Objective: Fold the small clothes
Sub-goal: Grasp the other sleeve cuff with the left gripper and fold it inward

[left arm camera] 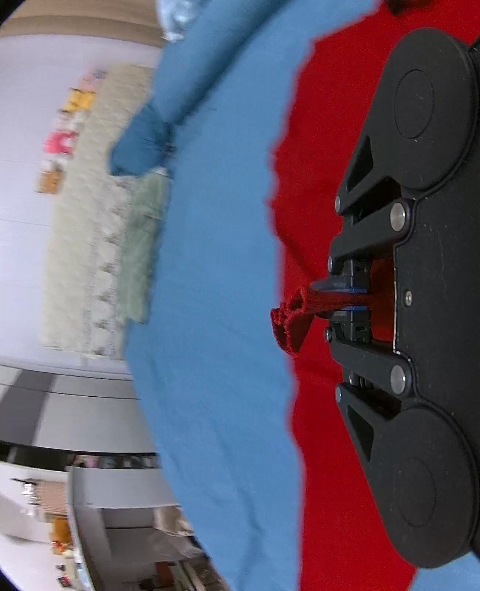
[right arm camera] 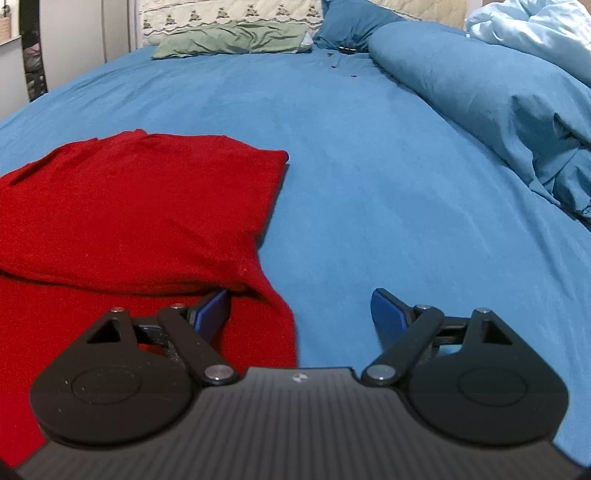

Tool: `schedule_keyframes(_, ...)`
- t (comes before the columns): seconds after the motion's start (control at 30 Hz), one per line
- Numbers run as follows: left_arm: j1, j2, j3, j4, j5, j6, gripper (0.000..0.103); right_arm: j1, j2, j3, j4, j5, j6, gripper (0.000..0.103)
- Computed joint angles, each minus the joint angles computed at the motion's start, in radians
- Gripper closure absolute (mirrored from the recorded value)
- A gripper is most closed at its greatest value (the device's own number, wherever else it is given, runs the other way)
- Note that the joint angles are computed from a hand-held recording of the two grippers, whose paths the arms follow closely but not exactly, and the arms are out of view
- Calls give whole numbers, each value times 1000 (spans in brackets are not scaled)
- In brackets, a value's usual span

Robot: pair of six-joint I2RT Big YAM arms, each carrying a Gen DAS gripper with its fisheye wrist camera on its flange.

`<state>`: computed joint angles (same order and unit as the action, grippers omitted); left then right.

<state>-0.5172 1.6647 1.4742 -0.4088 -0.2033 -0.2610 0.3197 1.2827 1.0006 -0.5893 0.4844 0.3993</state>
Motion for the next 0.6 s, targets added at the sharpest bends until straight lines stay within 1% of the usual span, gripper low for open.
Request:
schedule_keyframes(0.07,7,-9,-18,-41,-20,29,78,-9,-20,-4,-10,-30,-19,4)
schedule_keyframes(0.1,6,-26,-38,-52,-50,44,63,-10,-30,-1,-24,-44,-25,4)
schedule_keyframes(0.13,4,-49,-64,-43,-81,55,47,-6,-43,3,-30,-62,-34,4)
schedule_keyframes(0.17,2,-74,-95,-17,-97,69,41,1,-59,-1,-17,-81,-46,4)
schedule_keyframes(0.2,0,-102,-126,14,-93,88,35,10,-71,-2,1,-110,-58,4)
schedule_keyframes(0.23,-1,-118,-139,28,-81,101,35,18,-68,7,18,-141,-66,4)
schedule_keyframes(0.3,-4,-125,-132,23,-26,121,34,31,-45,26,72,-210,-74,4)
schedule_keyframes(0.4,-6,-93,-95,14,48,105,32,41,22,47,152,-266,-69,4)
schedule_keyframes(0.43,-7,-82,-83,10,52,102,32,39,46,53,153,-267,-63,4)
schedule_keyframes(0.5,-4,-59,-63,-1,70,109,32,28,77,51,126,-240,-24,4)
schedule_keyframes(0.53,-3,-53,-60,-7,81,117,32,23,62,23,156,-236,-26,4)
schedule_keyframes(0.57,-3,-51,-63,-7,88,128,32,21,46,8,162,-232,-33,4)
schedule_keyframes(0.6,-1,-50,-67,-3,94,139,32,22,34,9,138,-232,-36,4)
